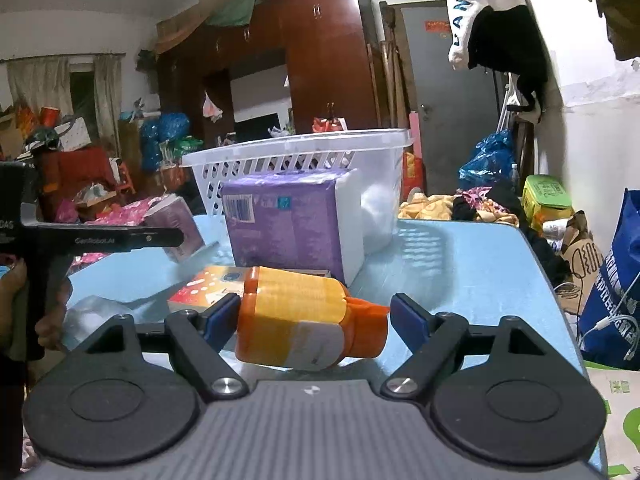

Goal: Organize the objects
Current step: 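Grasp the orange bottle with the right gripper while the left grasps the small purple box, then carry the orange bottle and small purple box into the basket and release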

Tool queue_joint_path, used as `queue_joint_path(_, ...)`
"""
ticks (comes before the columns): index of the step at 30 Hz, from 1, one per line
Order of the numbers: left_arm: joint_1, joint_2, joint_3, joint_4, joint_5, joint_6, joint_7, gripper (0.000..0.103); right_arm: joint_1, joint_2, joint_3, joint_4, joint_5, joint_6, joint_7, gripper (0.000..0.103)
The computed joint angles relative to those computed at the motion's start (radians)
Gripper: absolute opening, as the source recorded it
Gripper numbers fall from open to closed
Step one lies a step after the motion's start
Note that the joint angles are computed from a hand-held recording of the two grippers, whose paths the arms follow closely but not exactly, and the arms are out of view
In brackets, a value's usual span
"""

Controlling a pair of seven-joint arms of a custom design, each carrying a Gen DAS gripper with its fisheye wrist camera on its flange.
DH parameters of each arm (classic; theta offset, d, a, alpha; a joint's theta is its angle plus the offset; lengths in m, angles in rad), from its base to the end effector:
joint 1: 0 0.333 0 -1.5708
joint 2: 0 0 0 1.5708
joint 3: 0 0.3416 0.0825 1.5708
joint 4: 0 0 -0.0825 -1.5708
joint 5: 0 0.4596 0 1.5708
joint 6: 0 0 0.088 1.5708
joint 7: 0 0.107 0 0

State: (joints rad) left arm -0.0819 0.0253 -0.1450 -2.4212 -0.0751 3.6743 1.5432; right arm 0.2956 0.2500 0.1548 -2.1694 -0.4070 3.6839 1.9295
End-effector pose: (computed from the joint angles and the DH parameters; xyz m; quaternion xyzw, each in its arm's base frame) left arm 0.5663 -0.1204 0.4190 -0.5470 0.6077 -0.4582 0.3485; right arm 0.5658 0.3247 0.4016 -0.7104 0.3932 -0.2214 0.5400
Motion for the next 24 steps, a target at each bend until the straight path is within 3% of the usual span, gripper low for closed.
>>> queue_joint_path(24,-0.011,-0.044,-0.011,-0.033,-0.049,0.057,0.047,0.039,0.022,-0.019,-0.019,-0.011,0.081,0.067,-0.068,0.083)
